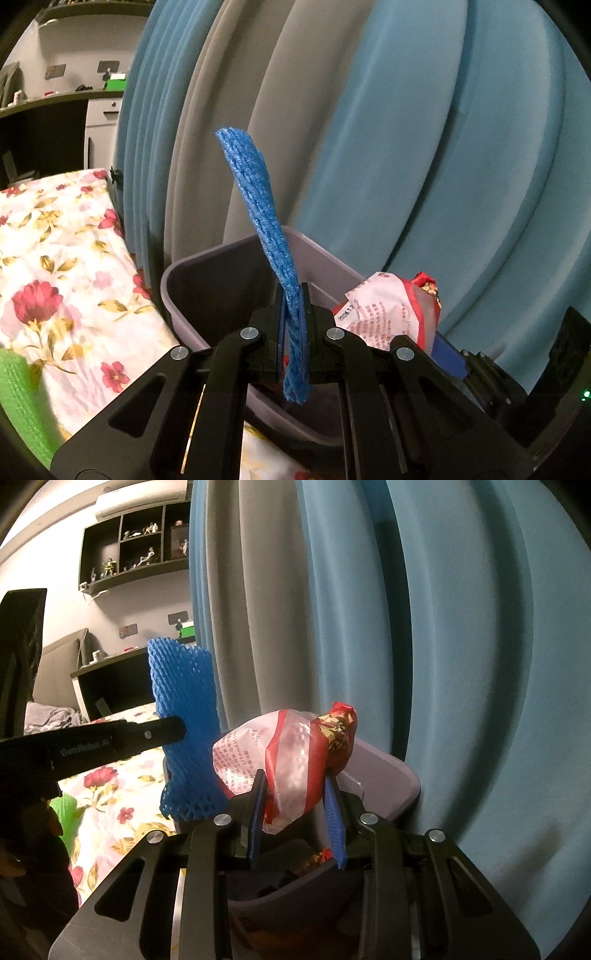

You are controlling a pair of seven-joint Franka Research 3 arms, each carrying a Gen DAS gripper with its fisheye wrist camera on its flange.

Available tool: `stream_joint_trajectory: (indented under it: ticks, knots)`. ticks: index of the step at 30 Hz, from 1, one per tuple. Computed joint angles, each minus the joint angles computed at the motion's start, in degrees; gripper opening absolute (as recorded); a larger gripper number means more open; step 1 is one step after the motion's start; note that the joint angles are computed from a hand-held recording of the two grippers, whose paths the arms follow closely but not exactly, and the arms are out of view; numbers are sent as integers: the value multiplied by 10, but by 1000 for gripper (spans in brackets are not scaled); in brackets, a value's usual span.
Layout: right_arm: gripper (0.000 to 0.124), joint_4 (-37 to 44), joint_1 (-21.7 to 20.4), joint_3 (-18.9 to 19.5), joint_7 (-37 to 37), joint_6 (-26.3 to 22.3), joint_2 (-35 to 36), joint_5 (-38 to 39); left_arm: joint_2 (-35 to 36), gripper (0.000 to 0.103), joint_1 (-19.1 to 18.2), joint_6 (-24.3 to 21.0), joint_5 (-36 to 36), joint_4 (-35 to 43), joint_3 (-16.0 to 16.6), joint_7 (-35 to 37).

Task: Collect trash
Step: 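Carry the bag and blue net to the grey bin and release both, then move both tools back over the remaining trash on the bed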

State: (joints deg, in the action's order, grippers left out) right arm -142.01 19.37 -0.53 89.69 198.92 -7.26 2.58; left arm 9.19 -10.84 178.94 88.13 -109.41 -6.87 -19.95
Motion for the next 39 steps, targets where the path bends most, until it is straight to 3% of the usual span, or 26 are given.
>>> stream_joint_trajectory:
  ticks: [5,12,14,16,18,19,21,25,32,39]
  knots:
    - [32,16,-1,2,1,-15,11,-1,12,6,2,15,-35,0,3,27]
    - [32,27,-16,26,-39,-23,22,46,26,6,-3,42,-170,-14,9,161]
    - [33,29,-21,33,-52,-23,24,61,24,18,-12,35,-191,-19,15,182]
    - [40,30,-25,39,-64,-23,25,78,20,51,-32,24,-183,-20,37,167]
    - [43,30,-24,38,-68,-23,25,85,9,68,-55,9,-116,-21,63,83]
    - [44,30,-26,40,-72,-23,23,92,4,71,-56,4,-76,-20,66,38]
    - [49,29,-26,40,-76,-25,19,102,-12,78,-49,-21,-53,-34,55,8]
    - [62,12,1,-3,-22,-11,6,49,-58,94,-36,-93,-19,-75,25,-38]
    - [82,-29,21,-35,34,16,-28,-11,-151,97,-1,-185,-39,-170,-34,-44]
    - [83,-60,56,-74,89,27,-64,-78,-260,97,21,-242,-87,-269,-79,-49]
